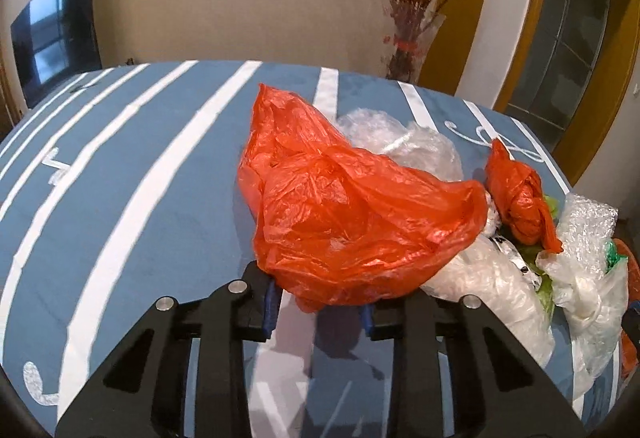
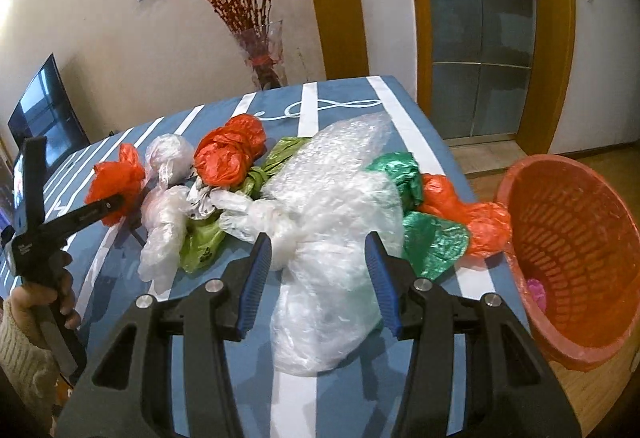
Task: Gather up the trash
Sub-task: 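Grasp the clear plastic bag with the right tool while the left tool holds the red bag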
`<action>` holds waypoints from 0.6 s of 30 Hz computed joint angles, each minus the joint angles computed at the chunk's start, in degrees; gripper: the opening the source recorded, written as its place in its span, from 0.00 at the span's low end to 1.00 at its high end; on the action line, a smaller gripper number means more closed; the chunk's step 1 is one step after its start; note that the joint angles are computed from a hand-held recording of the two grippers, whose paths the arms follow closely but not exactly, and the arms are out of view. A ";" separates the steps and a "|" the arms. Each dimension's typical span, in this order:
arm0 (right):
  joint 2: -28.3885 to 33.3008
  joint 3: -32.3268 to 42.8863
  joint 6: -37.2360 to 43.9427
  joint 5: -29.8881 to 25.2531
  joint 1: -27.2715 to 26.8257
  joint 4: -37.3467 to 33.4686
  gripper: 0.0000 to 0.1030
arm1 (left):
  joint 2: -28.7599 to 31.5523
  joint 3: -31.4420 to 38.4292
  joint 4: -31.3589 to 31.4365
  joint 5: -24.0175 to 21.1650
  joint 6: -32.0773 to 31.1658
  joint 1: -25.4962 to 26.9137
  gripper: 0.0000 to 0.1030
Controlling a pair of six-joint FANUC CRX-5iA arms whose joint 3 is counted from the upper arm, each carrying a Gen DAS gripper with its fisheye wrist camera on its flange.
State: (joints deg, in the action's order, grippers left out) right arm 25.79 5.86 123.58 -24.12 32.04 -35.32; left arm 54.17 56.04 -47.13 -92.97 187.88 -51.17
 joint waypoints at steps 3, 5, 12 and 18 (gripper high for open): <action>0.81 0.56 -0.29 -0.28 0.90 1.28 0.47 | -0.85 -0.87 -0.91 -0.65 0.84 -0.52 0.29; 1.51 1.07 -0.71 -0.45 1.59 2.38 0.46 | -1.52 -1.56 -1.61 -1.08 1.51 -1.07 0.29; 3.80 0.81 -7.83 0.94 5.24 12.74 0.43 | -2.49 -2.03 -2.92 -1.61 1.84 -2.14 0.29; 4.48 0.95 -6.42 0.05 5.62 13.39 0.18 | -2.16 -0.83 -3.56 -1.40 0.77 -2.74 0.29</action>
